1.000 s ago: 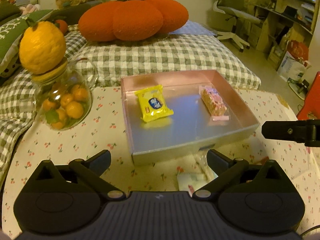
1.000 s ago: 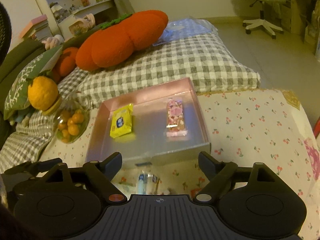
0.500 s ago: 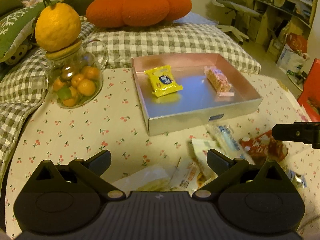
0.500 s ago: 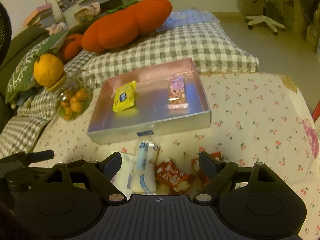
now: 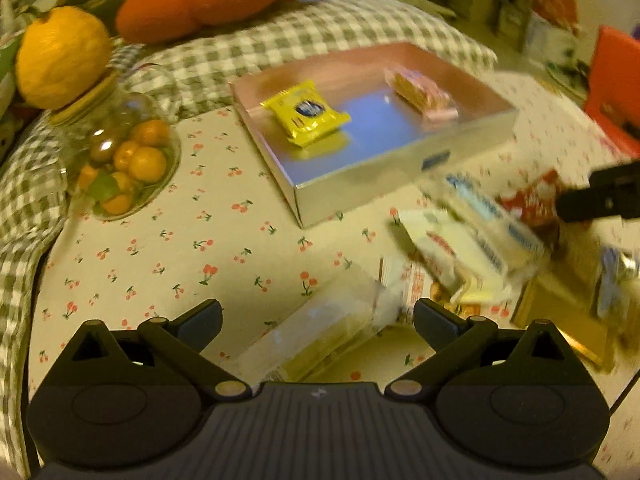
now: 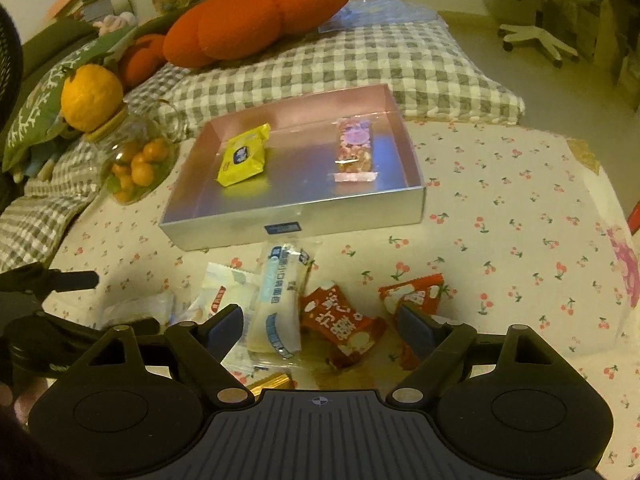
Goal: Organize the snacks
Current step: 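Grasp the clear plastic bag with the left tool while the right tool grasps the white-blue tube packet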
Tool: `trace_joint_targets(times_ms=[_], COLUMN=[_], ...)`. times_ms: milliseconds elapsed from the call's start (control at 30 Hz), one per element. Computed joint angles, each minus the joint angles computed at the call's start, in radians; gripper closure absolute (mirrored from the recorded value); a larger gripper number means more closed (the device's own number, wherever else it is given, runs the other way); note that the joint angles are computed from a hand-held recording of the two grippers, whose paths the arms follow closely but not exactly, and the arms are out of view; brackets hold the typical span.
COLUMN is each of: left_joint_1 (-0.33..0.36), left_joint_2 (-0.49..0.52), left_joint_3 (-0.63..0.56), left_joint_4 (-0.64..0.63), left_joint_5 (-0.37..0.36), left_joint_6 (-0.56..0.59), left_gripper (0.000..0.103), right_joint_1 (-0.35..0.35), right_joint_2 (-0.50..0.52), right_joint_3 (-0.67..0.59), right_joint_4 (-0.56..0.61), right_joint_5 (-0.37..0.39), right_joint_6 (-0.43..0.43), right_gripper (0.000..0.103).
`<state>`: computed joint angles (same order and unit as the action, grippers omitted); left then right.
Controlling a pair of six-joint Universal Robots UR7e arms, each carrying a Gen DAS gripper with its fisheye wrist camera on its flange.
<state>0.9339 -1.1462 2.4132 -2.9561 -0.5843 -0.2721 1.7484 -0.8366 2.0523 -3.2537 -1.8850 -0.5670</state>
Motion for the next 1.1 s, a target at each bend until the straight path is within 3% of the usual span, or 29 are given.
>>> trace_joint_targets(times_ms=[133, 200, 500, 733, 933, 1100], left_joint_1=[0.025, 0.038, 0.073, 0.071, 0.070, 0.066], left_joint_2=[0.003, 0.002, -0.020, -0.034, -0.040, -0.040], left_joint_3=[-0.001, -0.007, -0.026, -0.016, -0.015, -0.015], left_joint_4=[-0.033, -0.022, 0.055, 0.053, 0.063, 0.067], left_joint_5=[-0.035, -0.047, -0.081, -0.094, -0.093, -0.083], left_joint_6=[0.079, 0.092, 0.056, 0.023, -0.046, -0.095], left_gripper=[0.006, 0.014, 0.035, 0.049, 0.058, 0.065], right_joint_1=[0.005, 0.005, -0.021, -0.023, -0.024, -0.027], right_joint_2=[0.019, 0.024, 0.030, 0.066, 0.088, 0.114], right_joint_3=[-0.011, -0.016, -0.058, -0.091, -0.104, -0.119], right_joint_4=[0.009, 0.026, 0.139, 0.152, 0.133, 0.104], right_joint_5=[-0.007, 0.008, 0.140, 0.138, 0.125, 0.112], right_joint_6=[-0.016, -0.017, 0.055, 0.101, 0.108, 0.109], right_gripper=[0.017, 0.017, 0.017, 0.019, 0.038, 0.045])
